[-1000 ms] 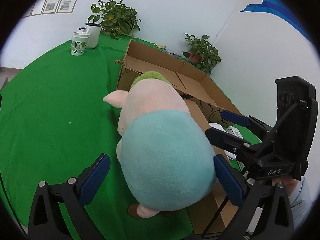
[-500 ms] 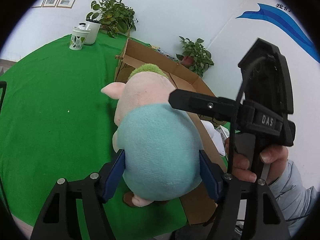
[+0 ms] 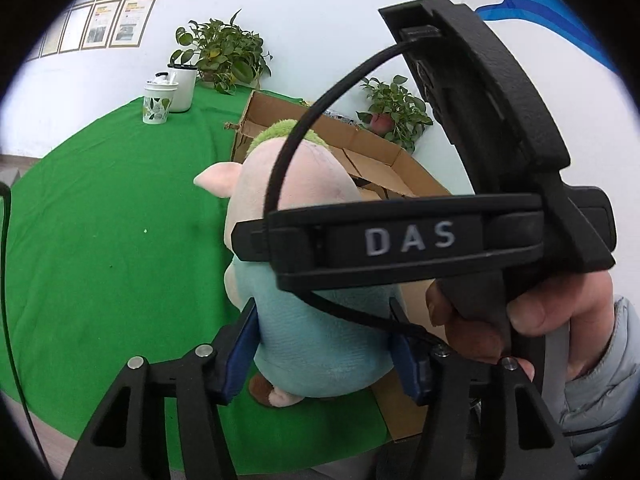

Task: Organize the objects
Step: 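Close the right tool on the teal body of the plush pig, then lift the plush pig with the right tool and carry it over the open box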

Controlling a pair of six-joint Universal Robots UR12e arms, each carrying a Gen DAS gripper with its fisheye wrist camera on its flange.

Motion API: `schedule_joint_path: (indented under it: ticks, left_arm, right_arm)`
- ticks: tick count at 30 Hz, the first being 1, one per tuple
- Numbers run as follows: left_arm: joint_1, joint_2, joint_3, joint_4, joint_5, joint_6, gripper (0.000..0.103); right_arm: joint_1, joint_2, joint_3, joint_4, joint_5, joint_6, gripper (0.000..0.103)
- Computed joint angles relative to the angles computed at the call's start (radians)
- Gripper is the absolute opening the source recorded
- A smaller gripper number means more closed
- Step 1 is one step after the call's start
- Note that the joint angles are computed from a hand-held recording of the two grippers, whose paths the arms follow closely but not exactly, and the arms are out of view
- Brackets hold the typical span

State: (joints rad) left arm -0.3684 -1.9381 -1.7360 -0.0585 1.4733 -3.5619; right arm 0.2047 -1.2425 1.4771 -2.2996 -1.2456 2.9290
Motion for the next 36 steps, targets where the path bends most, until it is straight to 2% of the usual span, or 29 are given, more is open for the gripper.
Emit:
schedule_joint_path:
  ticks: [3, 8, 14, 17, 21, 27, 31, 36]
  left_arm:
    - [-0.011, 0.002, 0.008, -0.012, 0.046, 0.028, 0.057]
    - [-0.028, 0.009, 0.023, -0.037, 0.103, 0.054, 0.056]
    - [-0.049, 0.0, 0.071, -0.074, 0.141, 0.103, 0.055]
    - [-0.066, -0.018, 0.123, -0.098, 0.163, 0.156, 0.055]
    - [-0.081, -0.049, 0.203, -0.087, 0.143, 0.227, 0.055]
    - [-0.096, -0.097, 0.323, -0.067, 0.101, 0.337, 0.055]
    - [-0.087, -0.127, 0.371, -0.075, 0.05, 0.354, 0.055]
    - [-0.068, -0.143, 0.403, -0.089, 0.001, 0.346, 0.055]
  right_arm:
    - [0.001, -0.003, 0.008, -0.023, 0.006, 0.032, 0.088]
    - [-0.008, -0.023, 0.038, -0.088, 0.04, 0.049, 0.08]
    - [-0.036, -0.048, 0.076, -0.174, 0.1, 0.098, 0.079]
    - [-0.063, -0.069, 0.098, -0.211, 0.123, 0.119, 0.078]
    - [-0.109, -0.094, 0.097, -0.246, 0.143, 0.142, 0.078]
    - [-0.168, -0.132, 0.088, -0.356, 0.129, 0.194, 0.078]
    - [-0.193, -0.145, 0.086, -0.38, 0.107, 0.22, 0.078]
    - [-0.207, -0.141, 0.054, -0.33, 0.1, 0.237, 0.078]
